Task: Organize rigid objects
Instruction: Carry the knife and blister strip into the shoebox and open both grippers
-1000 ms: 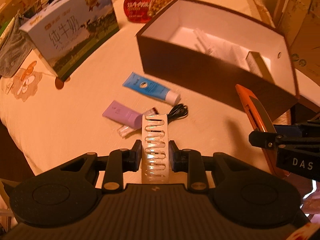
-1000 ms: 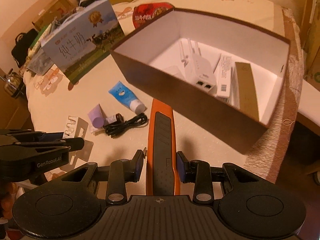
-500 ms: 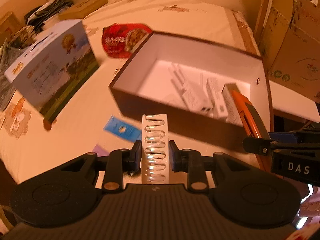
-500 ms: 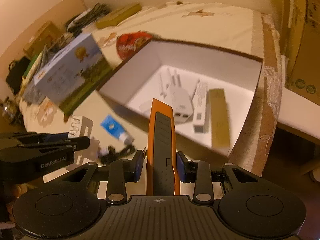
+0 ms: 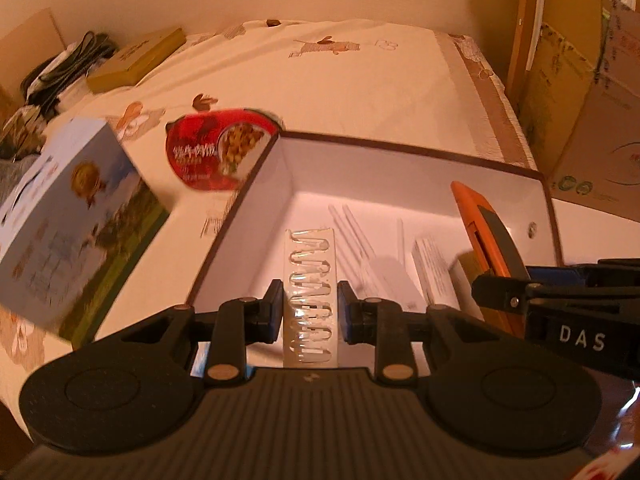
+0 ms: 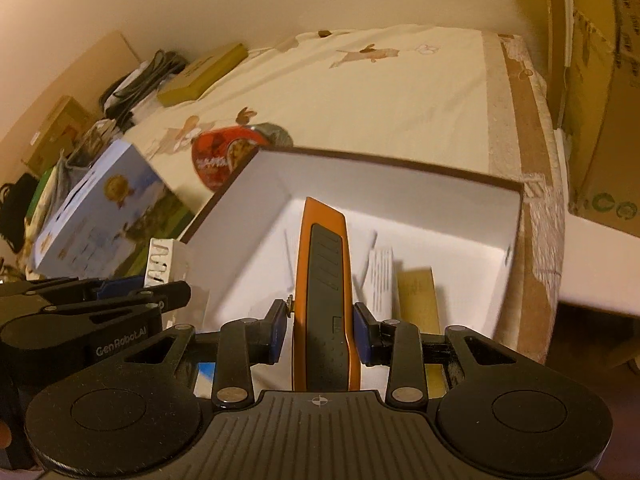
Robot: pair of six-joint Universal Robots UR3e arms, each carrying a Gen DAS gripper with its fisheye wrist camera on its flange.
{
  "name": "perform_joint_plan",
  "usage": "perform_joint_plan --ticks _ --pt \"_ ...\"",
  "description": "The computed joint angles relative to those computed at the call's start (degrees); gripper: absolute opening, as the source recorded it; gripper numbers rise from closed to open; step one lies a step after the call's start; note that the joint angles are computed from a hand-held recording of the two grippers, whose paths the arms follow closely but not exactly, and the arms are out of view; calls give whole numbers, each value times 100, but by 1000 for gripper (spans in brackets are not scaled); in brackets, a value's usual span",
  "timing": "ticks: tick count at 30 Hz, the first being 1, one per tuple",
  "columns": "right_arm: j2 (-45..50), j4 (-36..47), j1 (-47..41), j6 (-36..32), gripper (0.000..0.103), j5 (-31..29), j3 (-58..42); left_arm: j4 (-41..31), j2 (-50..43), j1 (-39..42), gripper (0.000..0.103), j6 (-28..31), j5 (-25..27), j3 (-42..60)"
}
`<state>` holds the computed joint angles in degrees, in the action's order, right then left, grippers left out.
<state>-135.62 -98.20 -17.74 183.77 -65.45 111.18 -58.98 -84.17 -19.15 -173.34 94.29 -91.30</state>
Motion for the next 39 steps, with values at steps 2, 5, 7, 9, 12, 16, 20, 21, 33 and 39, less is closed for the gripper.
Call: perform_joint_plan --ticks 2,5,7,9,12,16,20,21,33,39 --pt "334 -488 121 132 32 -112 131 149 -366 9 24 105 26 200" --pt "813 -1088 199 242 32 -179 285 246 -840 113 24 210 -32 458" --pt "1098 -1464 262 306 32 -222 393 350 -1087 183 24 277 -66 537" --pt "1388 -1806 338 362 32 -290 484 461 -1401 230 24 335 -44 655" --pt "1794 -2245 424 476 32 -315 624 557 -1794 311 24 371 -53 797" --pt "2196 -2702 521 572 32 -395 721 700 -2206 374 24 417 -48 946" --pt "2453 -2941 586 660 32 -493 744 912 -2475 359 24 534 2 1010" --pt "2483 -2967 585 678 32 -498 751 967 -2521 355 24 560 12 1013" --pt "2787 -3266 830 884 32 -676 649 1107 -2504 427 39 591 -159 902" --pt "2765 -3901 827 991 32 -711 826 1130 -2400 476 43 605 -192 792"
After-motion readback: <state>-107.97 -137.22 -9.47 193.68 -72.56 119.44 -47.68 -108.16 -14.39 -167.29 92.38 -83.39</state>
